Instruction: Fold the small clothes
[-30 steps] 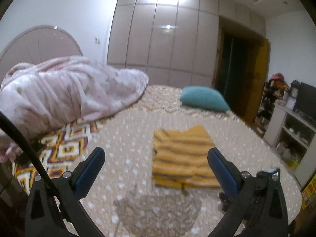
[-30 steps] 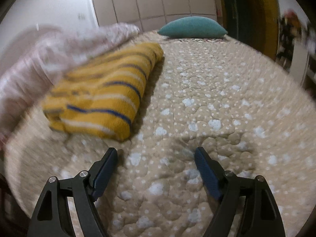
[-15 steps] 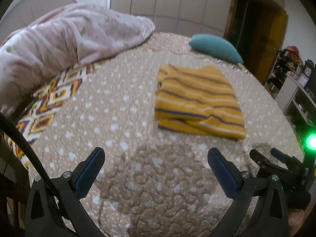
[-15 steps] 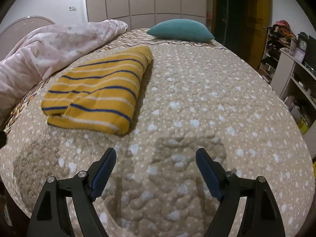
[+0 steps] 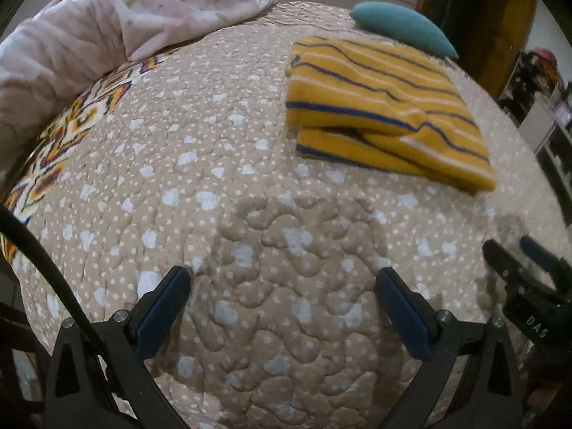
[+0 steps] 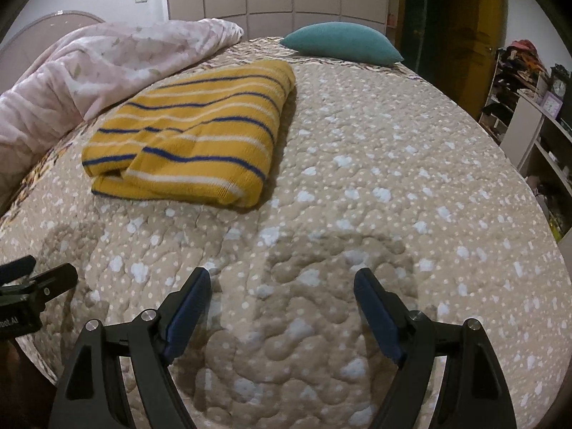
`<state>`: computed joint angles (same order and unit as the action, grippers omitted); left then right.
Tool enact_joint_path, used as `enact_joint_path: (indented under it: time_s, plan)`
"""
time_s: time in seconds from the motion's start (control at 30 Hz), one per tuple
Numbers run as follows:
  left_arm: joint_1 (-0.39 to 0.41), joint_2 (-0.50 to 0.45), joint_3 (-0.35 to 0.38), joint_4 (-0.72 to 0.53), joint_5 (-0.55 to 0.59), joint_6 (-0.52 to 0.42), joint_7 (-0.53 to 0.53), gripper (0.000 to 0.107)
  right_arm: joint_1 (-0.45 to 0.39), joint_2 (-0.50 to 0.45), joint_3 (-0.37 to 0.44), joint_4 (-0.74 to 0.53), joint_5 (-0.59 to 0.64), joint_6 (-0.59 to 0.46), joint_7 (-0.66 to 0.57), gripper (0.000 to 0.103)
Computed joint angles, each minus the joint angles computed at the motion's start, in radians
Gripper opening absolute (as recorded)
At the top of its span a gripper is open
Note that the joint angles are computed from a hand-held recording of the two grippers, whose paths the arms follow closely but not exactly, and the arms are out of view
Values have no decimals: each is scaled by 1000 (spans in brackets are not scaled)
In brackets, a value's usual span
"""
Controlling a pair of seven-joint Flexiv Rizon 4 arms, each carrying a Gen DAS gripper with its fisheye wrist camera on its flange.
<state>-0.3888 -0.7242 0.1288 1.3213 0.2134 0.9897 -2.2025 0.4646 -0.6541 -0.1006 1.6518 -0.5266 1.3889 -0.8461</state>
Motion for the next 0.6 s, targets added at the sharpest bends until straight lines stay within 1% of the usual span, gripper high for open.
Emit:
enact_joint_path:
  time_s: [0.13,0.3,0.4,0.6]
  plan:
    - [-35,-17,31,-37,52,-39,-14,103,3,-6,-6,0,1,1,9,89]
    - [-46,-19,44,-34,85,-17,-63,103,-2,-16,-6,2,21,23,27,94]
    - [-58,-21,55,-42,107,-24,-86,103,29,-18,-51,16,5,50,52,95]
    - [-57,-21,46,-46,121,-29,-102,103,79,-25,-128,41,-10,108,106,96]
